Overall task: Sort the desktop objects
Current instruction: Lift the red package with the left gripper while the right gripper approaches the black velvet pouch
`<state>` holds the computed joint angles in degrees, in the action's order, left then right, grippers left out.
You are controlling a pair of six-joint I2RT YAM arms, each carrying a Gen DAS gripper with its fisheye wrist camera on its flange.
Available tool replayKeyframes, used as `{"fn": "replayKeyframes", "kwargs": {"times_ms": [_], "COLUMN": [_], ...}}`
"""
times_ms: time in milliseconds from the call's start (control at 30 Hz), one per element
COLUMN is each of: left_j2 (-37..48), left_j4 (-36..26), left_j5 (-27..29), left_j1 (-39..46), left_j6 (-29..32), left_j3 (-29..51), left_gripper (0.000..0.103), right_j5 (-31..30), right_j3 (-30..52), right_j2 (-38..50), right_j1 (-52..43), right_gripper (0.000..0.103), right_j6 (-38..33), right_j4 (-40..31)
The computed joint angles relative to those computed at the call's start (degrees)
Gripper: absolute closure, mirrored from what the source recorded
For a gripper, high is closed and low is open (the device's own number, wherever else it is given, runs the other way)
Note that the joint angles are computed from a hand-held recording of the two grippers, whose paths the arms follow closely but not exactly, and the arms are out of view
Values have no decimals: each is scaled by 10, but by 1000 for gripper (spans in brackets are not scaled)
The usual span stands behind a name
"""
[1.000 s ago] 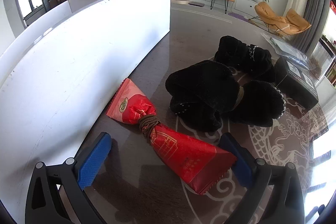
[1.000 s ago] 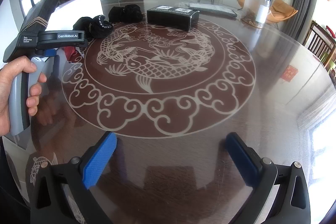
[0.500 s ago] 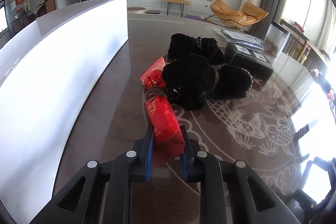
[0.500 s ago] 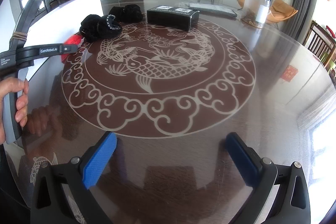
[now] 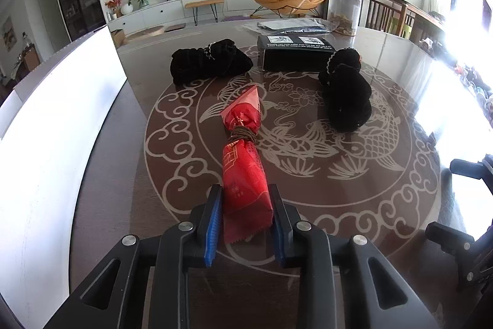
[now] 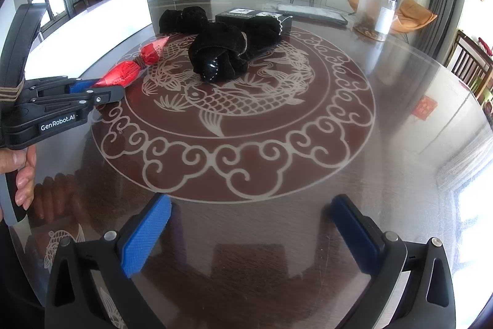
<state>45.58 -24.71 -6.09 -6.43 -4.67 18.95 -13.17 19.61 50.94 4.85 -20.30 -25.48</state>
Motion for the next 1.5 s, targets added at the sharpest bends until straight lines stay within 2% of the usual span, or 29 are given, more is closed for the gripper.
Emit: {"fn": "replayKeyframes", "kwargs": {"times_ms": [67, 100, 133, 200, 333, 367, 400, 433, 500, 533, 600, 700, 800, 933, 1000, 1133, 1300, 1400, 1433, 1467, 1500], "left_j2": [-17, -10, -4, 14, 52, 65, 74, 76, 79, 80, 76, 67, 58, 63, 61, 58, 57, 57, 57, 57, 58], "left_j4": [-11, -8, -5, 6, 30, 38, 48, 55, 64, 64, 58, 40, 40, 43, 45, 43, 42, 42, 42, 42, 42], "left_j5": [20, 36, 38, 20, 18, 16, 13, 6, 1, 1, -18, -79, -42, -60, -49, -39, -37, -37, -37, -37, -36], "left_j1": [32, 49, 52, 36, 22, 23, 26, 28, 42, 49, 50, 48, 100, 87, 97, 104, 106, 106, 106, 106, 106], "left_j6": [2, 6, 6, 1, 1, -3, -9, -17, -28, -31, -39, -56, -49, -50, -46, -44, -43, -43, -43, -43, -43], "left_j3": [-8, -7, -8, -6, 7, 11, 13, 13, 15, 16, 15, 14, 10, 9, 7, 7, 9, 9, 9, 9, 9], "left_gripper": [54, 37, 27, 25, 24, 25, 32, 49, 75, 82, 82, 82, 81, 81, 81, 81, 81, 81, 81, 81, 81], "right_j5": [0, 0, 0, 0, 0, 0, 0, 0, 0, 0, 0, 2, 25, 68, 83, 105, 125, 134, 129, 126, 126], "right_j3": [0, 0, 0, 0, 0, 0, 0, 0, 0, 0, 0, 0, 12, 60, 100, 173, 212, 208, 204, 200, 197], "right_j2": [1, 1, 1, 2, 2, 2, 2, 2, 2, 1, 1, 5, 47, 159, 226, 325, 371, 363, 358, 352, 347], "right_j1": [0, 0, 0, 0, 0, 0, 0, 0, 0, 0, 0, 1, 43, 141, 171, 195, 199, 191, 187, 183, 181], "right_gripper": [0, 0, 0, 0, 0, 0, 0, 0, 0, 0, 0, 0, 0, 0, 0, 0, 0, 15, 25, 39, 47], "right_j6": [0, 0, 0, 0, 0, 0, 0, 0, 0, 0, 0, 4, 43, 104, 129, 160, 188, 206, 209, 212, 214], "right_j4": [1, 1, 1, 2, 2, 2, 2, 2, 3, 1, 2, 6, 42, 115, 144, 171, 179, 192, 195, 200, 203]}}
